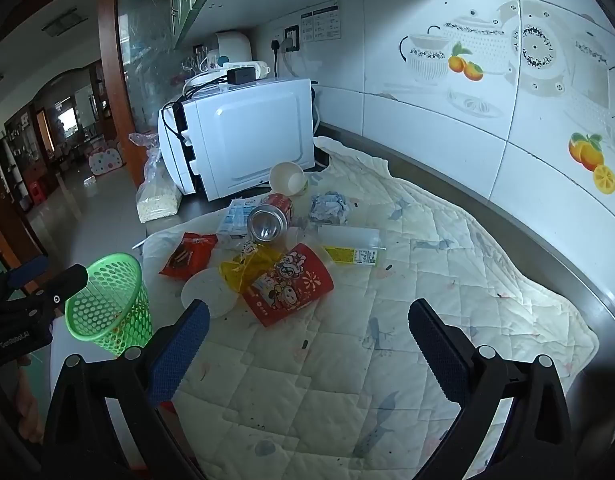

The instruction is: Collect trash

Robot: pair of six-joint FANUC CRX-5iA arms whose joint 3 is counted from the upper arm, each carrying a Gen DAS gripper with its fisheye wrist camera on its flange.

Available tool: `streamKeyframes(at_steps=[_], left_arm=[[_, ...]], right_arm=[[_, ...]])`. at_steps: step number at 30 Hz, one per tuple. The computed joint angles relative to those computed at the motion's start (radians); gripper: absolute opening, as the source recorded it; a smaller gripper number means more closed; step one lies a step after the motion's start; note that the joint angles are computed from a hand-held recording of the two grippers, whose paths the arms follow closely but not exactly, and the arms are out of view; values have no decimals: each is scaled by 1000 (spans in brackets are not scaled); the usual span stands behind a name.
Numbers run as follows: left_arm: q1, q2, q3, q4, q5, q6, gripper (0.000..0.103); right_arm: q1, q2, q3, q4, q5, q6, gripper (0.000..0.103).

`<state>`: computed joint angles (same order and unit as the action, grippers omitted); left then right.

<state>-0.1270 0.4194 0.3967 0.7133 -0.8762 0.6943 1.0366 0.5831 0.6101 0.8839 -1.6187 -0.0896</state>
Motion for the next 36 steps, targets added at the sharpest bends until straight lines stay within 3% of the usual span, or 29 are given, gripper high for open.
streamKeyframes(at_steps=[25, 36], left_arm=[[4, -13, -3, -13, 21, 22, 98], [-1, -40, -40, 8, 75, -11, 98]], right_arm=[[0, 2, 6, 5, 16, 11, 97], [1, -7, -18, 15, 44, -1, 97]])
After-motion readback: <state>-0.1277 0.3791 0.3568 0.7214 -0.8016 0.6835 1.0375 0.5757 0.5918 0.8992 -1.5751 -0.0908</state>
